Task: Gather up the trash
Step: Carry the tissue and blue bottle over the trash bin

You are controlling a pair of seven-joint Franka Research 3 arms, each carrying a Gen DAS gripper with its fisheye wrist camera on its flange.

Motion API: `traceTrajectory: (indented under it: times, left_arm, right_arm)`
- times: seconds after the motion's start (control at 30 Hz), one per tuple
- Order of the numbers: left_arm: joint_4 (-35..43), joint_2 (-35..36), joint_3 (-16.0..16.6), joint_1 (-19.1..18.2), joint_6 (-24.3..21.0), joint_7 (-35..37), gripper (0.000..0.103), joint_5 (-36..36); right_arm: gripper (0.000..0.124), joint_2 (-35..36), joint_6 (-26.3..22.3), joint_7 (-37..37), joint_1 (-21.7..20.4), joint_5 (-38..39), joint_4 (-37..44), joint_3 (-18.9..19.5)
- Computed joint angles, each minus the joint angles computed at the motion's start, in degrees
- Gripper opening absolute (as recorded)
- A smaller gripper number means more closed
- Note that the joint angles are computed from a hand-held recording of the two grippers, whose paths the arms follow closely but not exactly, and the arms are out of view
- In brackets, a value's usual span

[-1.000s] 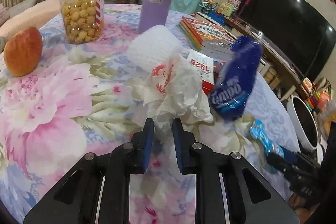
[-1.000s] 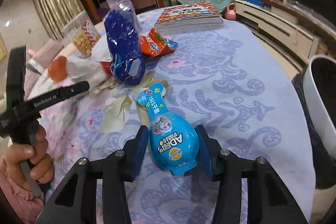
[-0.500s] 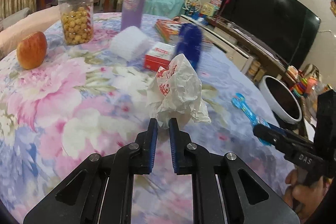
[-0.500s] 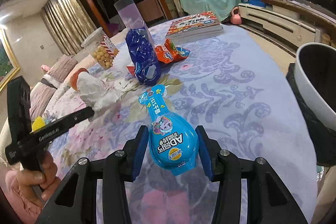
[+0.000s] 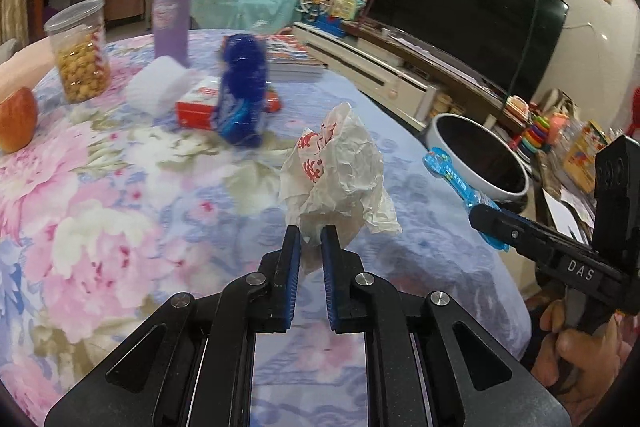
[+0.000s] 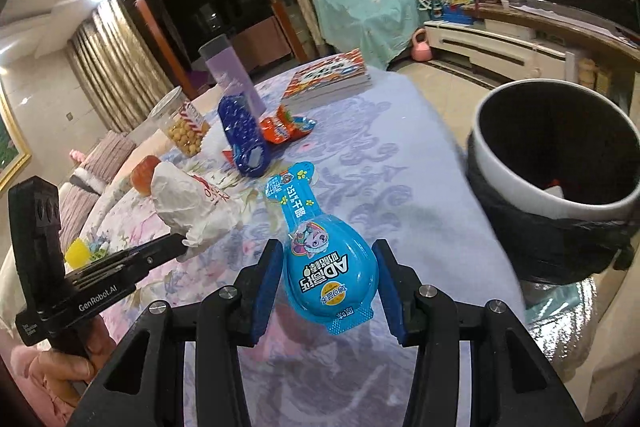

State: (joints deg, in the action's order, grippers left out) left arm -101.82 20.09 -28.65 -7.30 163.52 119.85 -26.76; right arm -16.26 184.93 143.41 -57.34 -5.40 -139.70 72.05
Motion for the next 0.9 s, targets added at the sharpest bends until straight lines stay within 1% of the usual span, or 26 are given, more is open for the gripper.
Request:
traceTrajectory:
  times: [0.2, 0.4, 0.63, 0.9]
  left_arm:
    - [-0.04, -0.23, -1.02, -0.71, -0.56, 1.0, 0.01, -0.41]
    - [0.66, 0.03, -1.02, -2.14, -1.21, 1.48, 0.01, -0.23]
    - [2.38, 1.08, -0.26, -4.6, -2.09, -0.38, 0.01, 2.66]
    - [5.13, 2.89, -0.35, -6.58, -3.48, -2.21, 0.01, 6.08]
  right_arm:
    - [0.047, -2.79, 0.99, 0.25, 6.15, 2.09, -3.26, -6.3]
    - [0.047, -4.18, 1.79, -0.88, 10.76, 4.33, -5.87, -11.2]
    - [0.047, -5.7, 2.41, -2.57, 14.64, 7.13, -8.36, -15.66]
    - [0.047, -8.37, 2.86, -3.84, 17.78, 10.72, -11.48, -18.98]
